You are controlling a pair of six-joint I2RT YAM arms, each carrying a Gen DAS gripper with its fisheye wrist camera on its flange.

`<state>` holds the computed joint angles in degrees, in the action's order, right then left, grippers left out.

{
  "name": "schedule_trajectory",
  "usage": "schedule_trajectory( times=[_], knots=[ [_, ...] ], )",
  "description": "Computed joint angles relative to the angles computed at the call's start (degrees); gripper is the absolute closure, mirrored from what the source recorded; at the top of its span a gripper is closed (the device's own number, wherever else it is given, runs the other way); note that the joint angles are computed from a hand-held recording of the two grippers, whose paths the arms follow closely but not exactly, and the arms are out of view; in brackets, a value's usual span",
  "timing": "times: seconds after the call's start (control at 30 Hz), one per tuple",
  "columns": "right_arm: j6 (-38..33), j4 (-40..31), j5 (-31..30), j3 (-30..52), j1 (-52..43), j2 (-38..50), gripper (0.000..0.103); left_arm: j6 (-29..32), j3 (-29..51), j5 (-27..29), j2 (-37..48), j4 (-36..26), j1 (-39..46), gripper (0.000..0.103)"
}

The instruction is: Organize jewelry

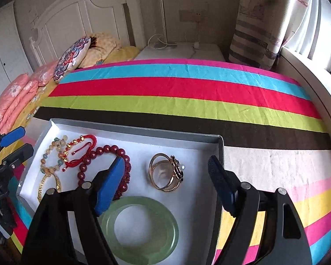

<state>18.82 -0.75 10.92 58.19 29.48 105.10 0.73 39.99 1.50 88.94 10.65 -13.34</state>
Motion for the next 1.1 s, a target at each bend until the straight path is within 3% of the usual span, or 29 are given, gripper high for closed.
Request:
schedule_trajectory(
  times=[0.13,0.27,0.5,0.63,0.93,1.0,1.1],
  knots=[
    [-0.21,5.58,-0.95,-8.66,1.9,-9.96,0.027,-1.05,-8.14,-3.41,-11.77,3.28,0.4,0.002],
    [-0.43,8.75,0.62,-16.51,5.18,-19.29,0.02,-2.49,-13.86,-0.83,-22.87,0.51,2.63,0.002],
    [1.95,9.89,5.66,-27.45,12.98,-28.08,0.02,-0.99,-21.69,3.64,-33.24,-6.27,4.99,0.002],
    [4.22,11.46,9.02,-32.06,19.19,-27.81,0.02,0.01,-26.58,4.14,-34.76,-7.09,3.8,0.002],
    [11.15,17.01,6.87,-34.96,28.24,-22.73,0.02,-1.48,-35.4,2.07,-45.24,-8.47,-3.61,0.002],
    [11.95,19.13,4.24,-34.6,28.86,-20.35,0.02,-2.11,-36.5,0.59,-44.62,-6.64,-4.97,0.002],
    [12.78,20.55,2.79,-32.98,30.19,-16.21,0.029,-2.82,-37.25,-0.97,-41.32,-3.59,-5.89,0.002]
  ],
)
